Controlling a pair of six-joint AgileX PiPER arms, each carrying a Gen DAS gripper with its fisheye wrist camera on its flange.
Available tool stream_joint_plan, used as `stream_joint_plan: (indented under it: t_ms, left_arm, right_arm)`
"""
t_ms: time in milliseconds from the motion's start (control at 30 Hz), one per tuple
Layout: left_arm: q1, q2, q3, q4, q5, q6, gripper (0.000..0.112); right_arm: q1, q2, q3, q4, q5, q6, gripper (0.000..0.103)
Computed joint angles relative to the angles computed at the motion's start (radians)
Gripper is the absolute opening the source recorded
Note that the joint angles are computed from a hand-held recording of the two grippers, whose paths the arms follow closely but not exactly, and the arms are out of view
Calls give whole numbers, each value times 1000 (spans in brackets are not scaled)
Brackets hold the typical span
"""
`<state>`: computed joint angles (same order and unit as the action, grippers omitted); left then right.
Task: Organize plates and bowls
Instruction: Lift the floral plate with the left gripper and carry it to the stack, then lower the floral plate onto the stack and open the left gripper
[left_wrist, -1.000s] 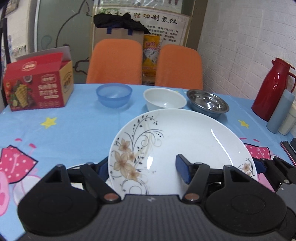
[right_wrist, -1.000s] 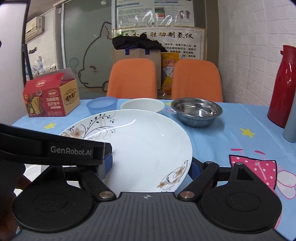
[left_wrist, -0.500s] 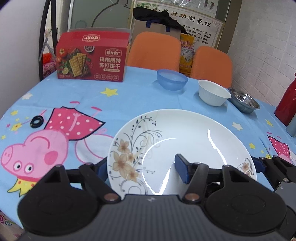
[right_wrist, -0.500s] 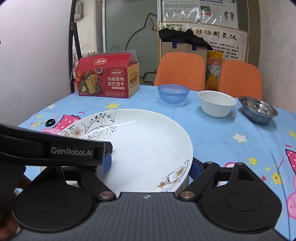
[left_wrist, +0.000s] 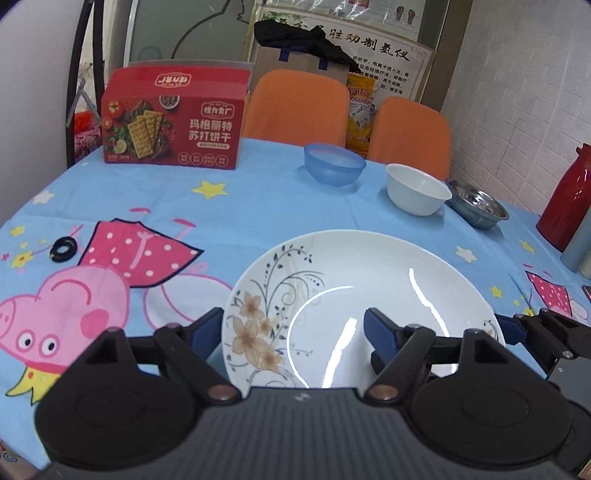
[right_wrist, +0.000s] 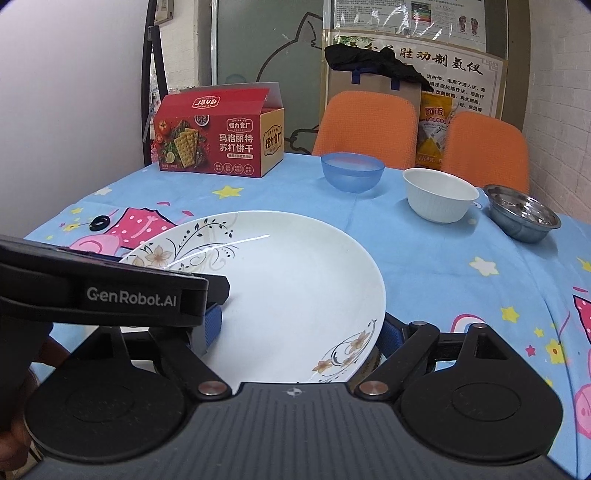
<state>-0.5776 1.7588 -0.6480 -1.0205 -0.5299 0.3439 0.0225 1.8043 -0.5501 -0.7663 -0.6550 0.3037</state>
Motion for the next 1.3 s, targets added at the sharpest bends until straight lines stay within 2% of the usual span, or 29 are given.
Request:
stream_joint_plan:
  t_ms: [100, 167, 300, 333, 400, 467, 600, 667, 700, 733, 833, 1033, 1167, 1233, 1300]
  left_arm:
    - [-7, -21, 3, -18, -14, 13, 80]
    - [-9, -29, -2, -36, -15, 31, 80]
    - [-16, -42, -4, -65, -22, 53, 80]
    - [-19, -44, -3, -70, -25, 57, 80]
    - [-25, -49, -1, -79, -29, 66, 81]
    - [-30, -52, -3, -85, -34, 69, 81]
    - [-39, -49, -27, -105, -23, 96, 81]
    - [-48, -45, -42, -121, -20, 119, 83]
    - [-58, -41, -55, -147, -21, 148, 87]
    - [-66, -37, -64, -159, -26, 158, 96]
    - [-96, -20, -100, -207, -38, 209, 98]
    - [-118, 43, -235, -301, 15, 347, 100]
    - [-119, 115, -377, -392, 95, 482, 100]
    - [-115, 154, -453, -462, 137, 567, 100]
    - [-125, 211, -561, -605, 142, 742, 100]
  right_arm:
    - [28, -16, 23, 119, 9, -99, 103]
    - [31, -17, 23, 140, 16, -90, 103]
    - [-3, -14, 11, 49, 16, -42, 103]
    - [-12, -13, 15, 60, 4, -55, 103]
    - [-44, -22, 48, 122, -86, -98, 103]
    - [-108, -37, 47, 48, -136, -1, 103]
    - [-158, -47, 34, 2, -143, 26, 103]
    - [-196, -36, 14, -67, -143, 91, 103]
    - [-209, -30, 5, -86, -138, 108, 103]
    - [-222, -23, -1, -97, -136, 117, 103]
    - [-268, -4, -21, -137, -135, 155, 103]
    - [-388, 38, -84, -215, -135, 210, 103]
    - [-463, 77, -149, -269, -118, 265, 103]
    - [-491, 95, -185, -290, -108, 283, 103]
    - [-518, 118, -233, -313, -97, 302, 103]
